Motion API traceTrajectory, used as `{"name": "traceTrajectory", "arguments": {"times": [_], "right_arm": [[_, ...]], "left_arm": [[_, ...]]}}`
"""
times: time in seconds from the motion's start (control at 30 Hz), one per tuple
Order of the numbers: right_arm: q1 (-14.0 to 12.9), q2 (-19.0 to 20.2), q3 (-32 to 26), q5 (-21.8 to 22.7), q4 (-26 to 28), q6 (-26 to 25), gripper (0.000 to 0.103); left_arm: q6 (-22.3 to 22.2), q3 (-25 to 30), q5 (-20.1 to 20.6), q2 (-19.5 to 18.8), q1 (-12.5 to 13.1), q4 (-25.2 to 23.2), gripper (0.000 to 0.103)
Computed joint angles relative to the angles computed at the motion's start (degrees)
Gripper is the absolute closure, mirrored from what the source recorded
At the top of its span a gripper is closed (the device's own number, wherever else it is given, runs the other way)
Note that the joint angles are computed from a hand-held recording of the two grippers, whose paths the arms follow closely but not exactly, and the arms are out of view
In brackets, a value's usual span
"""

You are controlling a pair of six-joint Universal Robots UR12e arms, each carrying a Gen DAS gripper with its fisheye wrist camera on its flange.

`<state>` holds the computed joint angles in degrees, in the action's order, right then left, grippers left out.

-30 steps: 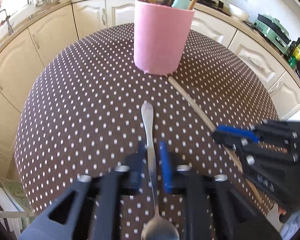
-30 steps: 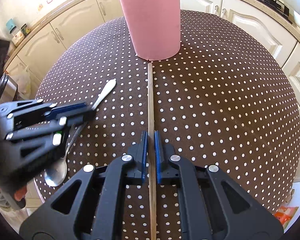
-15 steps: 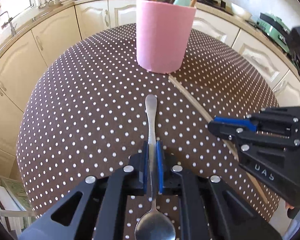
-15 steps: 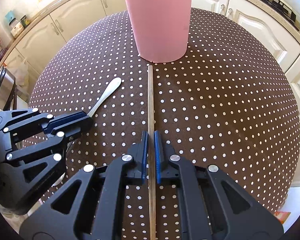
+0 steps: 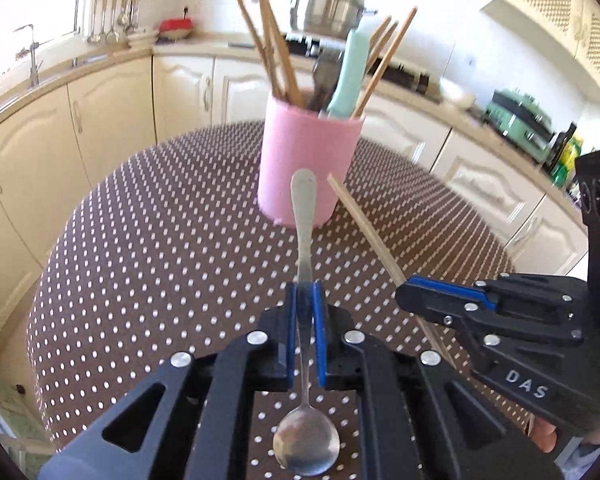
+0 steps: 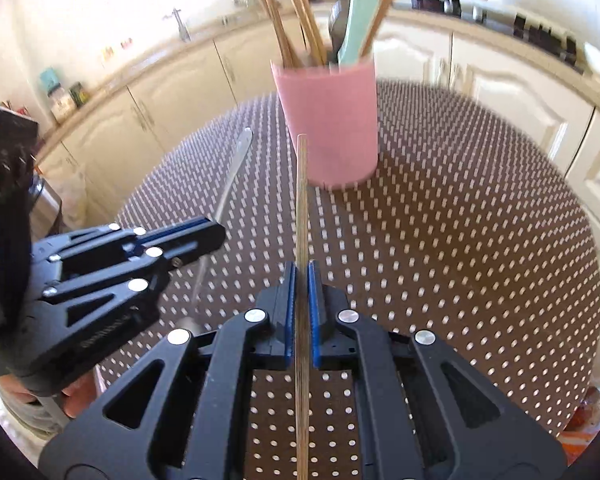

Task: Organize utensils
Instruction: 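Lift the spoon and chopstick up over the pink cup with both grippers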

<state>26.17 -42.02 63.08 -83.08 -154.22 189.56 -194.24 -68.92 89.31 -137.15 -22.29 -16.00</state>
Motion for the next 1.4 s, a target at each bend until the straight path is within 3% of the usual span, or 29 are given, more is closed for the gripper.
{"name": "traceTrajectory", "arguments": {"times": [0.23,0.63,1.03,1.4], "right_arm": [[-0.2,-0.7,3.5,-0.4,-16.2,2.1,0.096],[0.0,1.8,2.2,-3.3,-35.5,3.3,0.096],[-1.1,7.7,-9.3,-4.4,-43.2,6.0,0.096],[-1.3,17.5,-27.8,-8.8,-43.3,6.3,0.096]], "left_arm": [[-1.1,-3.3,-2.3,0.8,-0.7,12.0,0.095],[-0.8,0.2,-2.2,-0.4,-1.3,17.6,0.095],[0.3,10.5,-1.5,-4.3,-0.8,19.9,0.095],[0.6,22.6,1.5,-10.4,-0.2,16.7,0.095]]}}
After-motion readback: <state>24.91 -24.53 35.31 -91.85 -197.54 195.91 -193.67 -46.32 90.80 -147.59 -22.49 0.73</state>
